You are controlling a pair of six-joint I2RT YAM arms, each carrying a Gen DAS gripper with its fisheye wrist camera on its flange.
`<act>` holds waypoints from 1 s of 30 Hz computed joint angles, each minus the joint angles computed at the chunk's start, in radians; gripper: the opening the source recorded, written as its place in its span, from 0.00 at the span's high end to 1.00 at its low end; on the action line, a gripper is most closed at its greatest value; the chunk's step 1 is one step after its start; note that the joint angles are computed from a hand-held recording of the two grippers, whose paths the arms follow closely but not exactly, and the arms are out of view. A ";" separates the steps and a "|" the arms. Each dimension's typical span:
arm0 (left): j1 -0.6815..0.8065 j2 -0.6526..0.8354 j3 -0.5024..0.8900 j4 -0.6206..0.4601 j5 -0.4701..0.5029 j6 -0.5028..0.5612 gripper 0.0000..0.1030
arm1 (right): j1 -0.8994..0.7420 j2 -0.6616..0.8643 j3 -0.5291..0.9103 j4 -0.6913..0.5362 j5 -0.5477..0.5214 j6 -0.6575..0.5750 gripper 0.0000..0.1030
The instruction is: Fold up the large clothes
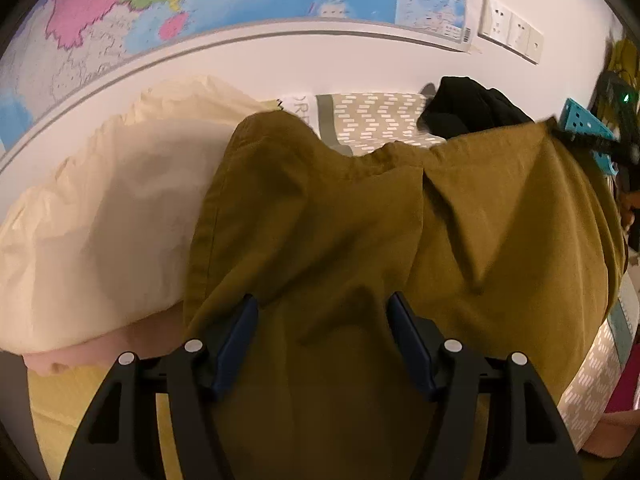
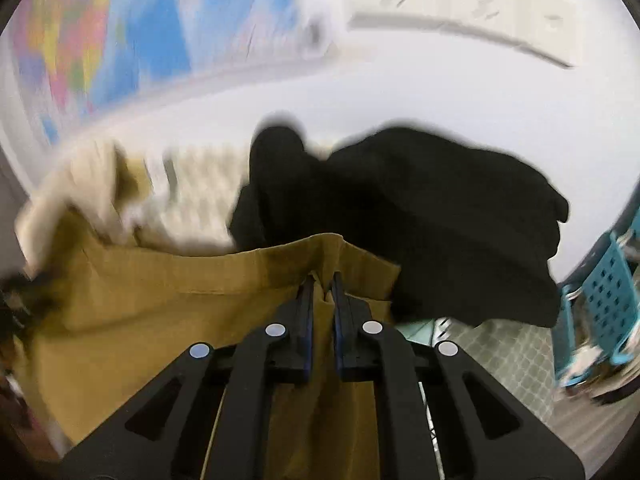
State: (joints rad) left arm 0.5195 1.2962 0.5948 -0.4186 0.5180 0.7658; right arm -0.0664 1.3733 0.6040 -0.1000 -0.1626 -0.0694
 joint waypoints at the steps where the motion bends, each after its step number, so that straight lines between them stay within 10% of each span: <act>1: 0.005 0.005 -0.001 0.002 0.002 0.002 0.36 | 0.021 0.036 0.013 -0.001 0.029 0.004 0.86; 7: 0.035 -0.003 0.004 -0.030 0.017 0.021 0.38 | -0.032 -0.093 -0.051 -0.009 -0.027 0.019 0.42; 13: 0.132 -0.061 0.014 -0.122 0.102 0.093 0.37 | -0.136 -0.496 -0.189 -0.178 -0.250 -0.047 0.35; 21: 0.127 -0.229 -0.105 -0.069 0.064 0.075 0.37 | -0.073 -0.715 -0.303 -0.320 -0.265 -0.054 0.31; 30: 0.132 -0.203 -0.137 -0.016 0.052 0.081 0.36 | -0.064 -0.210 -0.346 0.144 -0.214 0.039 0.35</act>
